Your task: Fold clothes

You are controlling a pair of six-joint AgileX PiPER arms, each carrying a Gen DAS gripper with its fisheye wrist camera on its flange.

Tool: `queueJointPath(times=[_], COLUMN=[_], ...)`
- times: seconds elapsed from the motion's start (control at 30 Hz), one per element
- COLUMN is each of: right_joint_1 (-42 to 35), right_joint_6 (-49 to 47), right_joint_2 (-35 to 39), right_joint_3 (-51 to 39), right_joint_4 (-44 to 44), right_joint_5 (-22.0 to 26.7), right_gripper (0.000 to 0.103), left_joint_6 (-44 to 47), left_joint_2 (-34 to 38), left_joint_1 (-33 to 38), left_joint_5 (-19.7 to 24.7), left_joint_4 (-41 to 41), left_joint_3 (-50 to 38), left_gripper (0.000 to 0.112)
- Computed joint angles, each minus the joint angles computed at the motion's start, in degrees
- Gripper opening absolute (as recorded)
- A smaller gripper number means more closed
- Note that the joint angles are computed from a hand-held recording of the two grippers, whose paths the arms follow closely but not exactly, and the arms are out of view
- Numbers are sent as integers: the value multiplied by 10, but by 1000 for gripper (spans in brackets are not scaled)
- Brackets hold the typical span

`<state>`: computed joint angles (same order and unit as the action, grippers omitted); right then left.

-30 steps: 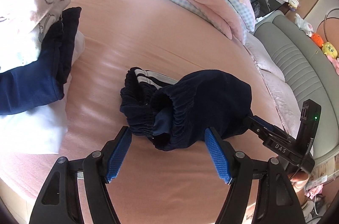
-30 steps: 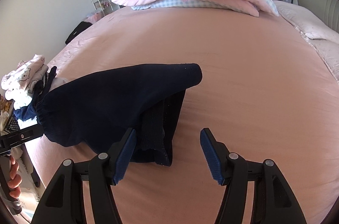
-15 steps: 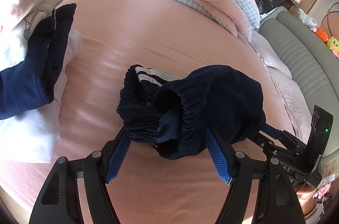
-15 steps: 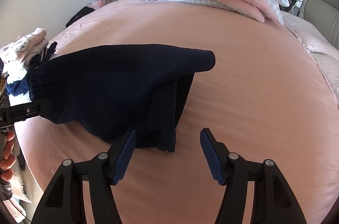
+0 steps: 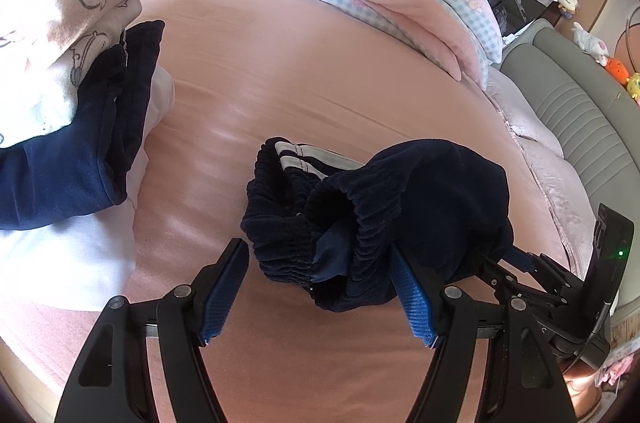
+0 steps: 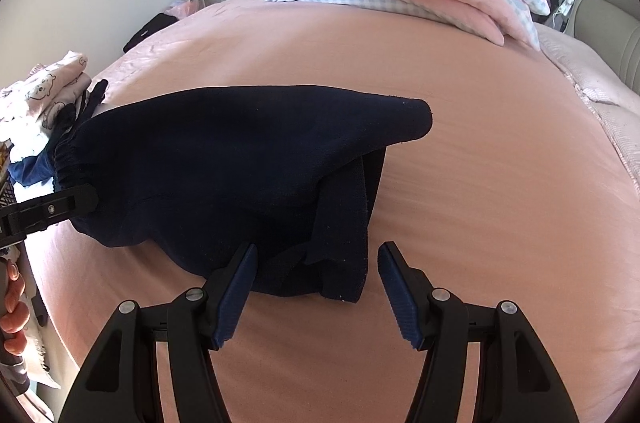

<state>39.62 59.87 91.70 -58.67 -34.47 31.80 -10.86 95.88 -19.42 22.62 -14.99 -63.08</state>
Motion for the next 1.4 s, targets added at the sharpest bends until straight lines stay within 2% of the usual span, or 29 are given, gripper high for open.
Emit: queueJointPath(times=[0.1, 0.2, 0.23, 0.3, 0.37, 0.43, 0.5, 0.63, 0.67, 0.7, 0.77, 0.8, 0.87, 0.97, 1.07, 1.13, 1.2, 1.27, 1.33, 1.4], right_joint_1=[-9, -15, -16, -21, -23, -18, -14, -25, -16, -4, 15, 9, -34, -97, -112, -103, -98, -101, -107, -118], right_joint_6=[-20, -34, -40, -60, -64, -49, -44, -71, -58, -41, -22, -25, -63, -130, -164, -143, -142, -149, -163, -204], right_joint_2=[-3, -2, 0, 5, 8, 7, 5, -3, 0, 4, 24, 23, 4, -40, -61, -65, -67, -71, -75, -87], right_joint_3=[6, 8, 8, 6, 5, 4, 1, 3, -1, -5, -16, -13, 6, 43, 55, 55, 55, 57, 59, 70], right_joint_4=[18, 28, 32, 49, 54, 36, 19, 32, 9, -20, -76, -69, -1, 113, 150, 122, 116, 125, 140, 195], right_joint_5=[-14, -10, -9, -9, -8, -1, 11, 14, 33, 58, 126, 131, 91, 7, -23, -24, -30, -48, -67, -100], right_gripper=[62, 59, 55, 36, 30, 23, 12, 10, 9, 4, 4, 4, 4, 4, 5, 7, 26, 38, 40, 45], left_joint_6=[-57, -128, -142, -185, -226, -232, -237, -148, -122, -118, -114, -81, -12, -29, -53, -48, -56, -70, -89, -82], left_joint_2=[9, 17, 16, 14, 17, 12, 8, 6, 5, 3, 6, 15, 34, 46, 49, 49, 44, 34, 21, 12], left_joint_1=[-12, -27, -29, -38, -47, -45, -43, -6, 5, 13, 30, 42, 57, 43, 33, 34, 28, 20, 13, 13], left_joint_5=[1, 8, 9, 14, 25, 30, 36, 43, 49, 52, 70, 88, 134, 165, 174, 182, 189, 192, 189, 185], left_joint_4=[59, 134, 152, 202, 253, 262, 271, 173, 143, 133, 130, 103, 47, 87, 110, 98, 111, 131, 152, 145], left_joint_3=[-9, -22, -23, -30, -42, -45, -47, -54, -56, -57, -68, -82, -111, -134, -141, -147, -150, -146, -139, -133], left_gripper=[70, 62, 58, 52, 48, 45, 45, 44, 44, 42, 42, 42, 42, 44, 46, 51, 55, 56, 59, 61])
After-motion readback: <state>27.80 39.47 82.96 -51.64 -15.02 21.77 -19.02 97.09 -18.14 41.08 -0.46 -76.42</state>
